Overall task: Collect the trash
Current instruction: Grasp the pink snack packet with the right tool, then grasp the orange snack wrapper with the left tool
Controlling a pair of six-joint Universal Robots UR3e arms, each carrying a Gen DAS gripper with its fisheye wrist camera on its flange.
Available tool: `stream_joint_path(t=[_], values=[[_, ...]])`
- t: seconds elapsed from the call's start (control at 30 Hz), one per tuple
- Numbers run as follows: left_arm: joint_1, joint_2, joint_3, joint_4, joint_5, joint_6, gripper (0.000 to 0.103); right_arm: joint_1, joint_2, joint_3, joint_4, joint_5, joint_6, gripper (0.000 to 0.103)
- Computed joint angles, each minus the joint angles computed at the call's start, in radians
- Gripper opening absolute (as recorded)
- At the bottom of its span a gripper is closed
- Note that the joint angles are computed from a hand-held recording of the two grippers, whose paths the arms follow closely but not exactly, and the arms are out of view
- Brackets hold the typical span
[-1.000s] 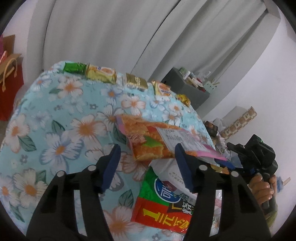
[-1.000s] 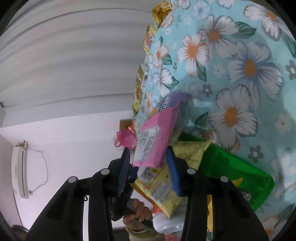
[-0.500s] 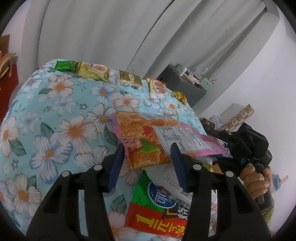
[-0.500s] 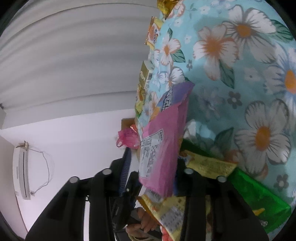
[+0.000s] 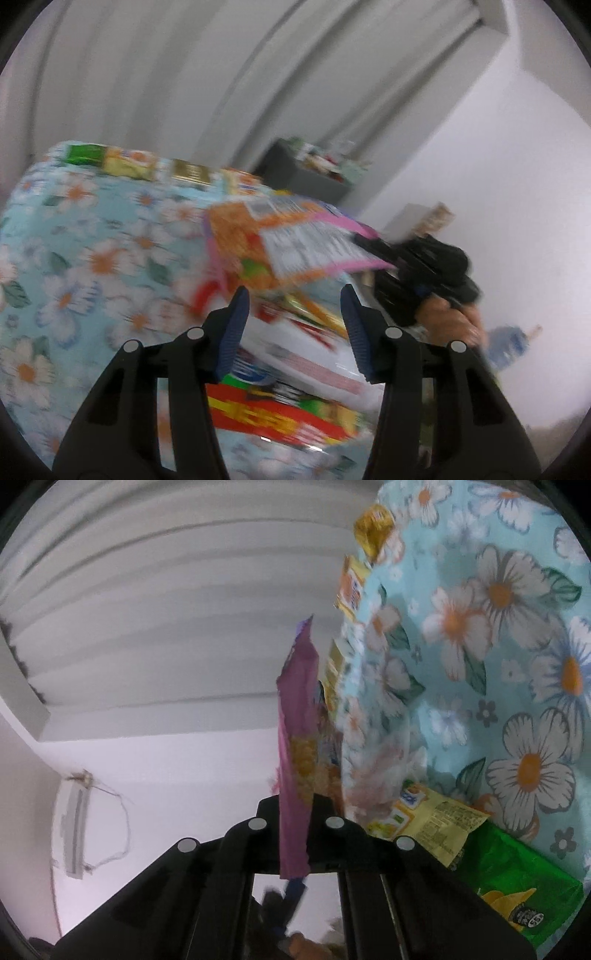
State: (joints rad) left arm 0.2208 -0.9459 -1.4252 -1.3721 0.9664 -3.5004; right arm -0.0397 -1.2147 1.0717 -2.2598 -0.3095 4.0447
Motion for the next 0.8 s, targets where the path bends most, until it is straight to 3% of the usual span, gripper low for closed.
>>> stream_joint_path(t=[0.2, 0.3, 0.4, 0.5, 0.8], values=[[-0.181, -0.088, -0.012, 0.124, 0.066, -0.086, 0.049, -0.083, -0.035, 0.089, -0.283, 0.05, 0.21, 0.003], [-0.162, -0.11, -0.02, 0.121, 0.019, -0.092, 0.053, -0.137, -0.068, 0.142, -0.379, 0.07, 0.275, 0.003], [-0.107, -0.119, -0.052, 0.118, -0.081, -0.117, 0.054, -0.185, -0.104, 0.199, -0.397, 0.094, 0.277, 0.003], [-0.096, -0.139, -0.063, 0.141, -0.103, -0.14, 0.054, -0.25, -0.153, 0.29, -0.433, 0.132, 0.287, 0.003], [-0.148, -0.261, 0.022, 0.124, -0.047, -0.206, 0.054, -0.391, -0.253, 0.49, -0.564, 0.193, 0.324, 0.003]])
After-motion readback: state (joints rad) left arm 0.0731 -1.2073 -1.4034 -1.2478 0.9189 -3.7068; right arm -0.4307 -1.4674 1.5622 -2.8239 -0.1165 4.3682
